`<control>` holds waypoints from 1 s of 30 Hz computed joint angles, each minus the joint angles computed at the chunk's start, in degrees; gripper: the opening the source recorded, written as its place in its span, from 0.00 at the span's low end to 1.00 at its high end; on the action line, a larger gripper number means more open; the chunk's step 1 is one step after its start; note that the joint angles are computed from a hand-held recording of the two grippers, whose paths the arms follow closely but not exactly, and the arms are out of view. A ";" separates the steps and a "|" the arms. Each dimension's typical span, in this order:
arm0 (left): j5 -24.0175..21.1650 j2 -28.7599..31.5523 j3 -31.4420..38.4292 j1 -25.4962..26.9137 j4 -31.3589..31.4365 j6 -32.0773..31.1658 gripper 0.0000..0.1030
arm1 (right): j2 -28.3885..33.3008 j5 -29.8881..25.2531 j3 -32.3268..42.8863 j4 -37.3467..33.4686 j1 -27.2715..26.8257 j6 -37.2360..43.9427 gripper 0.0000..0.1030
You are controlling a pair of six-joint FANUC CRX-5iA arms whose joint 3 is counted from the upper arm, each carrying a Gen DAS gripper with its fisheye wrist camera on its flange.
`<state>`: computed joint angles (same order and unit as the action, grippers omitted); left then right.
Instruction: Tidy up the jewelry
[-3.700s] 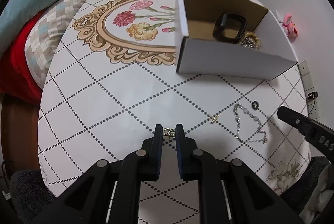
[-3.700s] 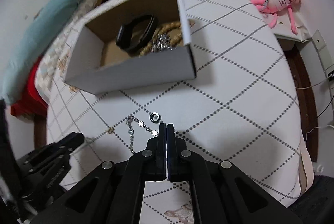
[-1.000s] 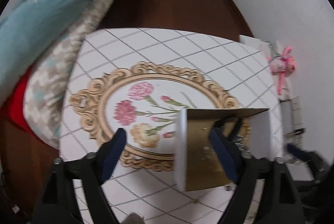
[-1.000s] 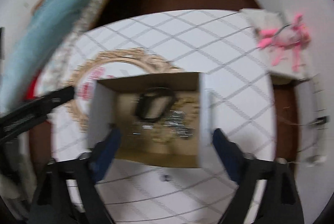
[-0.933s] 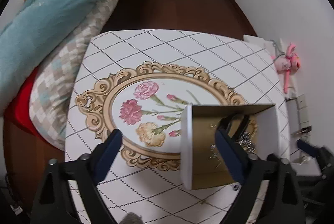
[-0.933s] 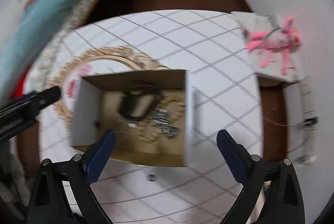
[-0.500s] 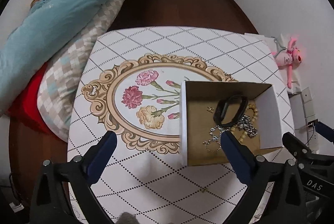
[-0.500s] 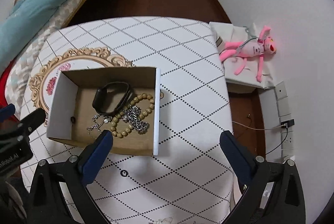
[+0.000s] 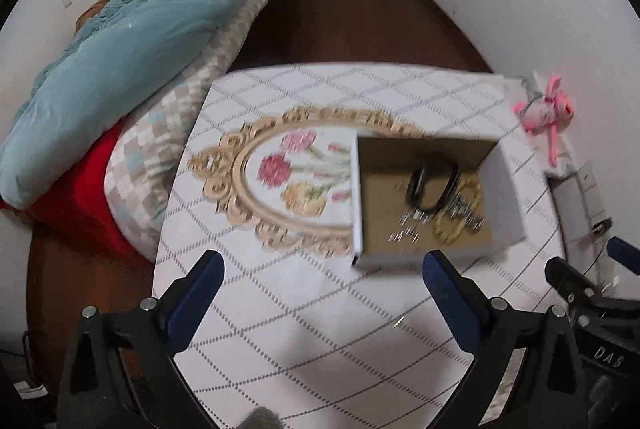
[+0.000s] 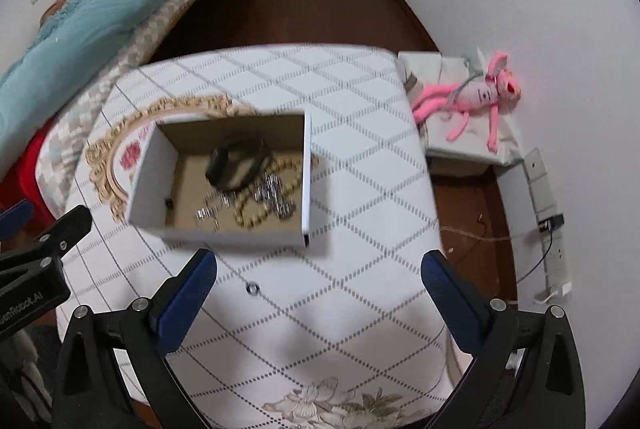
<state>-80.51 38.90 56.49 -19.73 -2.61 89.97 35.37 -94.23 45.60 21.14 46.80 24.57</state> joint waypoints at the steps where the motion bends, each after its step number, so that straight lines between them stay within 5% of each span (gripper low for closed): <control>1: 0.41 -0.78 -1.86 -0.05 -0.35 0.12 0.98 | -0.57 1.09 -1.80 -1.21 0.00 -0.42 1.00; 10: 0.71 -2.01 -11.84 -0.46 -3.20 1.98 0.98 | -0.82 10.93 -9.98 -8.10 -0.42 -0.41 0.95; 21: 2.97 -3.14 -16.46 -0.27 -2.82 0.76 0.96 | 2.70 11.86 -9.25 -5.63 0.88 1.05 0.50; 23: 3.25 -3.18 -16.64 -0.29 -2.56 0.38 0.96 | 2.53 12.62 -9.90 -4.69 1.16 1.00 0.17; 24: 3.49 -3.31 -16.95 -0.33 -2.27 0.10 0.96 | 2.43 12.82 -10.07 -4.67 1.13 0.88 0.13; 30: 4.28 -3.46 -17.69 -0.75 0.19 -2.13 0.85 | -1.32 15.76 -14.83 -5.53 0.77 -1.27 0.12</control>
